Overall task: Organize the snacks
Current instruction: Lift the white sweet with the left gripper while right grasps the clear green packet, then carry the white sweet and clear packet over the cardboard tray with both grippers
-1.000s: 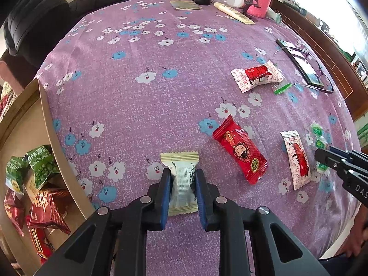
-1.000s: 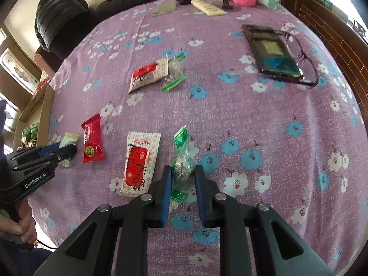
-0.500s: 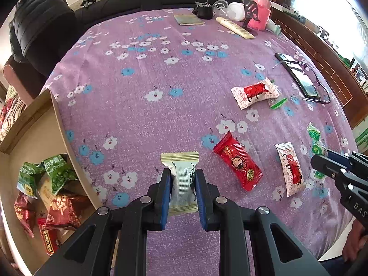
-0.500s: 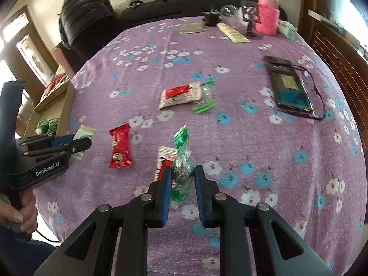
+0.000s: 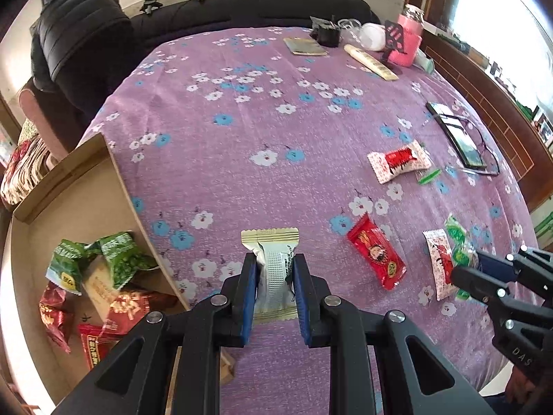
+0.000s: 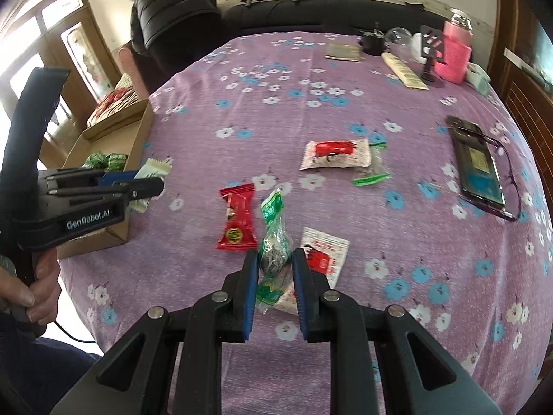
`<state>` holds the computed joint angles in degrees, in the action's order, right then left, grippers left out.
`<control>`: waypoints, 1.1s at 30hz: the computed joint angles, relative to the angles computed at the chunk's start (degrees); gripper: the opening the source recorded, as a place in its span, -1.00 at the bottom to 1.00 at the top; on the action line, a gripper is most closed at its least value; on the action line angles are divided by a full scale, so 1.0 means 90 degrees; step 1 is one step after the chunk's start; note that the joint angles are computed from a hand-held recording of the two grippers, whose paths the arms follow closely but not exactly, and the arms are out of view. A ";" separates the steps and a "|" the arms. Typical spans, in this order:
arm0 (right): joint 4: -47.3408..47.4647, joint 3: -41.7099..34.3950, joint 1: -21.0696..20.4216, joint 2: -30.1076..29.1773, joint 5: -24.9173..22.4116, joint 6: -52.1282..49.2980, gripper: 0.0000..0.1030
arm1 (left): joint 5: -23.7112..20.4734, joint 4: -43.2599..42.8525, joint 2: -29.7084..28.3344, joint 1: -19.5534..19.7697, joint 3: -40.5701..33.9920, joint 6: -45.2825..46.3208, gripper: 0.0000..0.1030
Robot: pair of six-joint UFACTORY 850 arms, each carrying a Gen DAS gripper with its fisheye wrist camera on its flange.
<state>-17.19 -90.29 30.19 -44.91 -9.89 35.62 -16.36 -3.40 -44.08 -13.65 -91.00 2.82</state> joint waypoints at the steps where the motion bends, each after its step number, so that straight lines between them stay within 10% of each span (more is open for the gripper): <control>1: 0.0039 -0.0027 0.0009 -0.0015 -0.0010 -0.0054 -0.63 | 0.0021 -0.0053 0.0021 0.0025 0.0021 0.0025 -0.60; 33: 0.1487 -0.1262 0.0327 -0.0651 -0.0550 -0.2036 -0.63 | 0.0705 -0.0372 0.0756 0.0762 0.0872 -0.0343 -0.60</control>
